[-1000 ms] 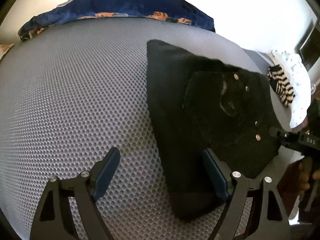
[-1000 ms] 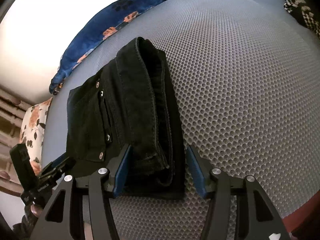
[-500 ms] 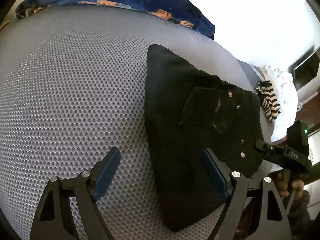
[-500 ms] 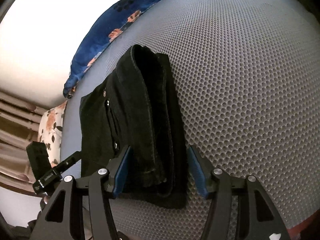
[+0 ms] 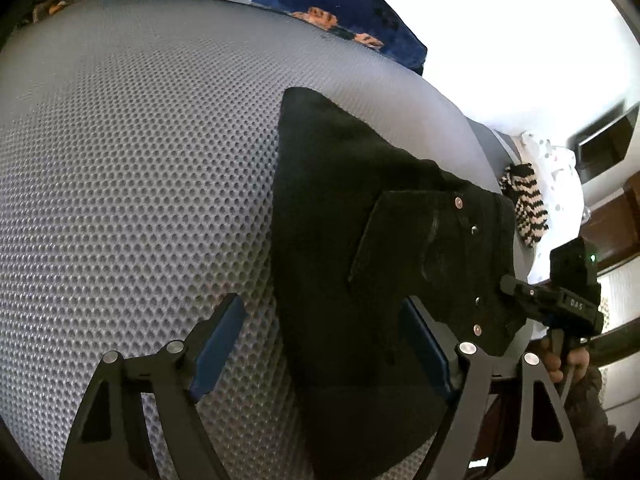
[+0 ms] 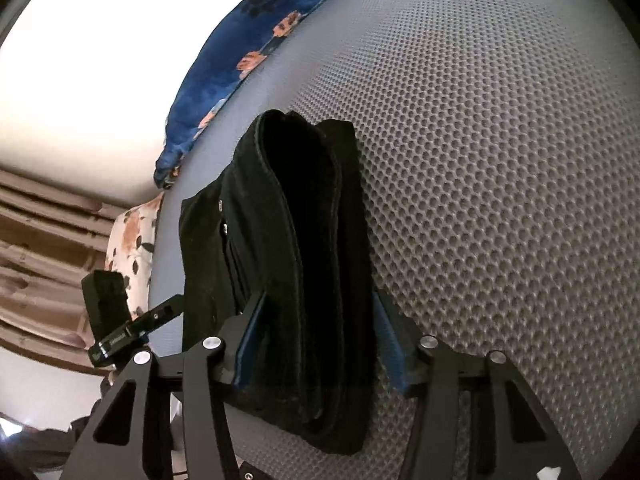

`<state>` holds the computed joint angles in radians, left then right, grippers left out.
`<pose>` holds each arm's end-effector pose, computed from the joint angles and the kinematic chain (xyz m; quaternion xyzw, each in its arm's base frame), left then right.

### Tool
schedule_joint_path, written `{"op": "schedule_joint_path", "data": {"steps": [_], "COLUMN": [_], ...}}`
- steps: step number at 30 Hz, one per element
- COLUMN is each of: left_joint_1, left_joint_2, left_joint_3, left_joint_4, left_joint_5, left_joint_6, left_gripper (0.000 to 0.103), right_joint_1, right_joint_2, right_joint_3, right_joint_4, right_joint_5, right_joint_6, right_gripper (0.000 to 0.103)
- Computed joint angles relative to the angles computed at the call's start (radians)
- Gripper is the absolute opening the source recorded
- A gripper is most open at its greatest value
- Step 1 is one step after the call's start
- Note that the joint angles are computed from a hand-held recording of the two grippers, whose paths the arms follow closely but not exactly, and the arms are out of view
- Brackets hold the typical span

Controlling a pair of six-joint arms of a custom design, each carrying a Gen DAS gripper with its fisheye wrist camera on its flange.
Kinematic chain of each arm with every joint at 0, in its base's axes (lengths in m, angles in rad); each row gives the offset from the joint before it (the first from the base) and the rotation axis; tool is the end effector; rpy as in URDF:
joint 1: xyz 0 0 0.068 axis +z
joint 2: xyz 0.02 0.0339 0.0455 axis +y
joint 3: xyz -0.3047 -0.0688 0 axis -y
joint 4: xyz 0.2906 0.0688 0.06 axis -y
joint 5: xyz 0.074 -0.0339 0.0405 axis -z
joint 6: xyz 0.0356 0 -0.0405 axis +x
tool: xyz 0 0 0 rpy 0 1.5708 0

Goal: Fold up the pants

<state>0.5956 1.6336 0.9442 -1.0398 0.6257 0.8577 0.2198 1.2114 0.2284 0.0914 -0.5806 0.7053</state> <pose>0.2479 0.1428 0.1775 0.0998 0.9435 -0.2793 0.1476 0.1803 0.0603 0.1094 0.1246 0.8999 0.3840 0.1652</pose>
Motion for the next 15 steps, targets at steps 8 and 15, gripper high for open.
{"op": "schedule_joint_path", "data": {"steps": [8,15], "left_joint_1": [-0.111,-0.078], "left_joint_2": [0.016,0.127], "left_joint_3": [-0.006,0.076], "left_joint_4": [0.007,-0.101], "left_joint_5": [0.04,0.099], "left_joint_6": [-0.029,0.037], "left_gripper": [0.069,0.069], "right_joint_1": [-0.07,-0.066], "right_joint_2": [0.156,0.327], "right_joint_3": [0.04,0.109], "right_joint_4": [0.093,0.222], "right_joint_5": [-0.15,-0.24], "right_joint_6": [-0.093,-0.091], "right_gripper": [0.05,0.05]}}
